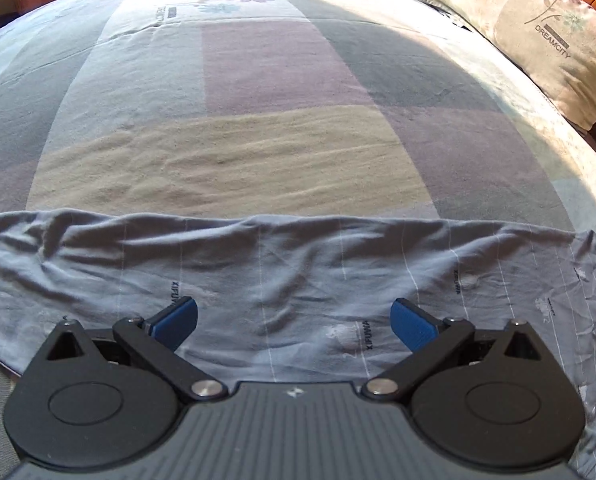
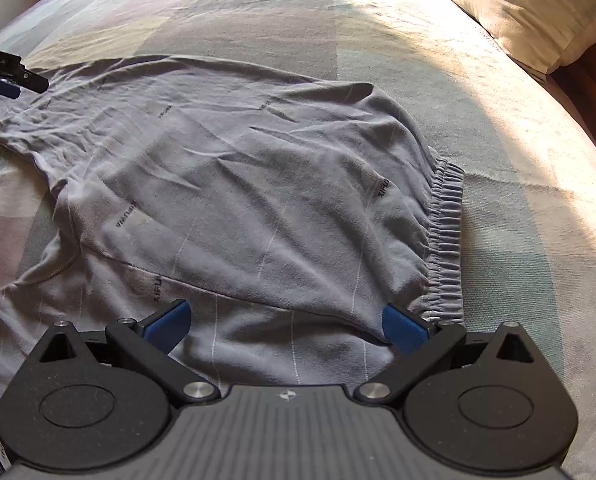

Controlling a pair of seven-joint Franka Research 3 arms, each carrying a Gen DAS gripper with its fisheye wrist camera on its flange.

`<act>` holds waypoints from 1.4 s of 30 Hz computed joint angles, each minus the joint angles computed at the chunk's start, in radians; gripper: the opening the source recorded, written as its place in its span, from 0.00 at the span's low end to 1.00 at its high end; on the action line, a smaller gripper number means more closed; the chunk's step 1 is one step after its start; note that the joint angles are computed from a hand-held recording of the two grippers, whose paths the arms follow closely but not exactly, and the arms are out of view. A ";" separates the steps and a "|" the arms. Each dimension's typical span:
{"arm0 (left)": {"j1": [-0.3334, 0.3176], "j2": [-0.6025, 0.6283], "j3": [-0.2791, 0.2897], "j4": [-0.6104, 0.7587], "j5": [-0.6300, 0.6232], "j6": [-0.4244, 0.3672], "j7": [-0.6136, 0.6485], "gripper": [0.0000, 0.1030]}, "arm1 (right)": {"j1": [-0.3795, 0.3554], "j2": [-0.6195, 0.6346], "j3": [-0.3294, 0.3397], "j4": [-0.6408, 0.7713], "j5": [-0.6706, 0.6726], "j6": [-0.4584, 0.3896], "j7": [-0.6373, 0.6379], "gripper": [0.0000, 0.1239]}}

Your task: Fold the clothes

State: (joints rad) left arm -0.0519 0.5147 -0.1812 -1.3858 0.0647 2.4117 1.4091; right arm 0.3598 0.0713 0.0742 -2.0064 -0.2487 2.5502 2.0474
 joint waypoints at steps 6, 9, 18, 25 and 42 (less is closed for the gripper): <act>0.036 0.050 0.004 0.039 -0.003 0.051 0.015 0.99 | 0.040 0.085 -0.005 0.139 -0.103 0.018 0.115 0.83; 0.065 0.069 -0.035 0.040 -0.050 0.103 0.091 0.99 | 0.073 0.160 -0.018 0.229 -0.118 0.025 0.119 0.83; 0.075 0.131 -0.076 0.093 -0.119 0.078 0.241 0.99 | 0.172 0.286 -0.068 0.348 -0.095 -0.054 0.178 0.83; 0.110 0.068 -0.065 0.021 -0.178 0.105 0.267 0.99 | 0.176 0.308 -0.069 0.390 -0.076 -0.103 0.155 0.83; 0.084 -0.140 -0.050 -0.317 -0.122 0.235 0.459 0.99 | 0.200 0.331 -0.088 0.420 -0.116 -0.121 0.190 0.83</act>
